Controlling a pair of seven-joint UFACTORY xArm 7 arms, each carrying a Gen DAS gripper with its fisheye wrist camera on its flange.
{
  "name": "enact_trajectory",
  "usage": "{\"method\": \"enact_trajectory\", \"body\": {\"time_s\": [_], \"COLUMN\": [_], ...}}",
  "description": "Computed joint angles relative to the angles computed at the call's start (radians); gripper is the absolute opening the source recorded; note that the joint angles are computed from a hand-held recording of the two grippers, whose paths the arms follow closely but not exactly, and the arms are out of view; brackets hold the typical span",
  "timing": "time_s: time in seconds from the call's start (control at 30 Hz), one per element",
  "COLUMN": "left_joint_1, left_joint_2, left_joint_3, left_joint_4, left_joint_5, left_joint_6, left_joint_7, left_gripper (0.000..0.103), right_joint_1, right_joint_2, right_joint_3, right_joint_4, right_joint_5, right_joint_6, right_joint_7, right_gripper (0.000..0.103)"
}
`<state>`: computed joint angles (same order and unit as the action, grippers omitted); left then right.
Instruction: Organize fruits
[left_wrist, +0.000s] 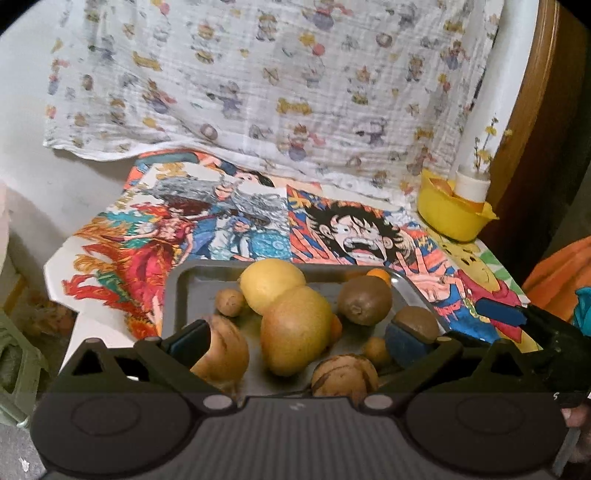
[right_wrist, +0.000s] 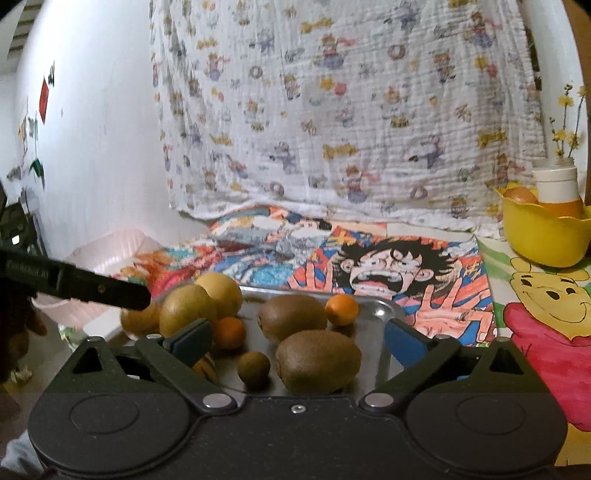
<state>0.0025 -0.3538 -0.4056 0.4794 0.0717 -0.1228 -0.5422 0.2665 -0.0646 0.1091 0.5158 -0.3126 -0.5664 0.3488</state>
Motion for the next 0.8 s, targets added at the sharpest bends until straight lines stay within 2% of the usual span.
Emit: {"method": "enact_trajectory", "body": {"time_s": [0.07,0.2,0.3,0.6,0.8], "left_joint_1": [0.086,0.223,0.272,0.298,0.250], "left_joint_2": [-0.042,-0.140,-0.211,-0.392,-0.454], "left_joint_3": [-0.097,-0.255,-0.318,-0.380,-0.359], "left_joint_4": [-0.023,-0.056,-0.080,-0.150,-0.203], "left_joint_5": [-0.007,-0.009,-0.007,0.064,0.113], "left_joint_6": [-0.018,-0.008,0.006,0.104,0.139], "left_joint_7": [-0.032,-0.100,-0.168,-0.335,-0.421], "left_gripper": [0.102,0.102,0.102,0.102,0.102], "right_joint_1": [0.004,0.016,0.026,0.061,0.090], "right_joint_2": [-0.007,-0.021,-0.036,-0.082,-0.096], "right_joint_3": [0.018,0.030,0.040,0.097,0.145], "right_joint_4": [-0.020,-0.049,-0.072,-0.125,-0.147], "right_joint_5": [0.068,0.128,0.182,0.379,0.515], "right_joint_6": [-0.032,-0.070,-0.082,-0.098,-0.099], "right_joint_7": [-0.039,-0.060,-0.066,-0.162,-0.228], "right_gripper": [0.102,0.102,0.102,0.102,0.102]}}
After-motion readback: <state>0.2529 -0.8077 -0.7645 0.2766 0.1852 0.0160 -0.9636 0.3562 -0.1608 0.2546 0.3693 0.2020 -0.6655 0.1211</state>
